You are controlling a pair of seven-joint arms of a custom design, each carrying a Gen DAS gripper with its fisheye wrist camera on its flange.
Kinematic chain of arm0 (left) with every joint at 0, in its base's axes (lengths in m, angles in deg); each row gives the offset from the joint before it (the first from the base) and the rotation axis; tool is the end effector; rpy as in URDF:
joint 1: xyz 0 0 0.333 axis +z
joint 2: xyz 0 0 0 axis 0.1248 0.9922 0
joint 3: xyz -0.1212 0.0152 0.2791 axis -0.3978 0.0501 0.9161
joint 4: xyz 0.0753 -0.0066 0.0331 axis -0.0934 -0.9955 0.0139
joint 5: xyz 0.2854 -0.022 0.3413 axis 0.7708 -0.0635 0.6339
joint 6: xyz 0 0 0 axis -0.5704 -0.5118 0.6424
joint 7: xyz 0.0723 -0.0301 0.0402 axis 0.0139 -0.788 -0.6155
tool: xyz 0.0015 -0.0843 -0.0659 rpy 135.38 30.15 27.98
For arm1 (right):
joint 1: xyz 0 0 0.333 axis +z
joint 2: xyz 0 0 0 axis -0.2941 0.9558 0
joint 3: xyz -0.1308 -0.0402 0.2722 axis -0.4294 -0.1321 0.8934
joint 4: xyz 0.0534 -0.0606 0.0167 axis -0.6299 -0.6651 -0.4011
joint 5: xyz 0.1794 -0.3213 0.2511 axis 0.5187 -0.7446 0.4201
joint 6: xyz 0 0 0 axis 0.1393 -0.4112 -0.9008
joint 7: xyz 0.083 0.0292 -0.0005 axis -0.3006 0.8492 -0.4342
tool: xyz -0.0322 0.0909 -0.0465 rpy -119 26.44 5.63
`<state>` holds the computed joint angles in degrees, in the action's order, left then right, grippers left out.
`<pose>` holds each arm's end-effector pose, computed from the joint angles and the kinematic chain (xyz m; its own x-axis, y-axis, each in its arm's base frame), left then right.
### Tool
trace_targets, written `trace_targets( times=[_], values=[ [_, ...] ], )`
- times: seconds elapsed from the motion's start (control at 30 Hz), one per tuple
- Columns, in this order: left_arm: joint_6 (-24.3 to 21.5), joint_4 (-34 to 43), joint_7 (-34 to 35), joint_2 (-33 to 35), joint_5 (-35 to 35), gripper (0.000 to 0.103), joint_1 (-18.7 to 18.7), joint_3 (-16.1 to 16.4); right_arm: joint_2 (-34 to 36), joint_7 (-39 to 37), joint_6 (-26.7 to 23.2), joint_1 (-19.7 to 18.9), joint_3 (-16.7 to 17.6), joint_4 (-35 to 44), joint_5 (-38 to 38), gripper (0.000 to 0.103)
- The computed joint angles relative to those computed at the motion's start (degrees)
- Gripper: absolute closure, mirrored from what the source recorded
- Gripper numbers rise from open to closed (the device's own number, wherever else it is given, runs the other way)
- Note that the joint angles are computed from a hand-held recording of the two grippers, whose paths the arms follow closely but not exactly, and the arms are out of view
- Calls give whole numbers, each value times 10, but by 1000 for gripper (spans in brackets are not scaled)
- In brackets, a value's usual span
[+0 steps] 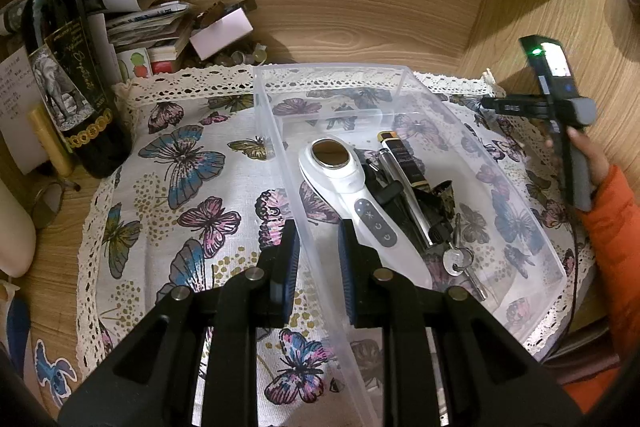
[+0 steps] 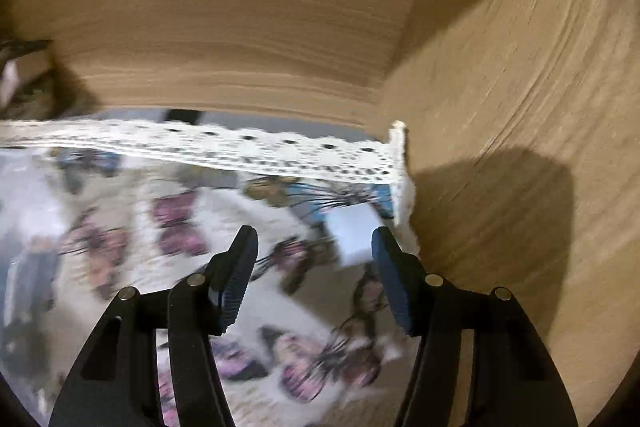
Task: Organize rigid objects
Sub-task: 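Grasp the white cube adapter at the cloth's lace edge with the right gripper, then carry the white adapter into the box and open the right gripper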
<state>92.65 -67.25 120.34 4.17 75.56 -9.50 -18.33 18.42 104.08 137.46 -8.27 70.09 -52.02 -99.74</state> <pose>0.4308 -0.3061 0.4513 -0.1697 -0.9772 0.1276 -0.7412 0.0413 -0.6700 0.5614 0.1776 0.4539 0.0018 -0.9747 0.2237 -0.7481 -0.1497 -0.6464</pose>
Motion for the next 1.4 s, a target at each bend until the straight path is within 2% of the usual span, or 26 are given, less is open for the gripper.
trace_targets(
  times=[0.1,0.2,0.27,0.3,0.33,0.43,0.53,0.57,0.6,0.67,0.77,0.87,0.97,1.03,1.2,1.3,1.4],
  values=[
    [-1,0,-1,0,0,84,0,0,47,-7,-26,-1,-12,41,19,53],
    [-2,0,-4,1,2,84,1,-2,74,-16,-45,13,-23,65,32,52],
    [-3,1,-1,3,-2,84,-2,1,78,-5,-30,18,-34,68,41,53],
    [-3,0,0,3,-3,84,-3,2,81,-13,-22,19,-39,70,56,60],
    [-4,1,2,4,-4,84,-4,3,81,-25,-13,19,-43,71,76,62],
    [-4,1,5,4,-8,84,-5,4,89,-47,-6,24,-49,80,101,62],
    [-5,2,3,5,-6,84,-3,2,64,-71,7,28,-46,57,121,63],
    [-6,2,3,5,-5,84,-2,2,52,-80,14,29,-43,46,128,67],
    [-7,2,3,5,-3,84,-2,1,37,-91,18,31,-39,34,140,77],
    [-8,4,2,6,-1,84,-1,0,10,-120,33,36,-28,12,180,77],
    [-9,6,0,8,2,84,1,-1,-21,-101,48,28,3,-9,150,77],
    [-9,6,1,8,1,84,-1,0,-57,-111,68,28,20,-37,157,77],
    [-10,6,3,8,0,84,-2,1,-99,-152,93,43,26,-73,213,77],
    [-10,6,3,8,0,84,-2,1,-103,-186,115,45,27,-82,240,77],
    [-11,7,2,9,3,84,0,0,-112,-242,174,46,58,-95,275,77],
    [-12,7,2,8,2,84,-1,0,-115,-296,197,75,53,-104,321,77],
    [-12,7,2,9,3,84,0,0,-111,-365,200,118,34,-107,379,77]
  ],
)
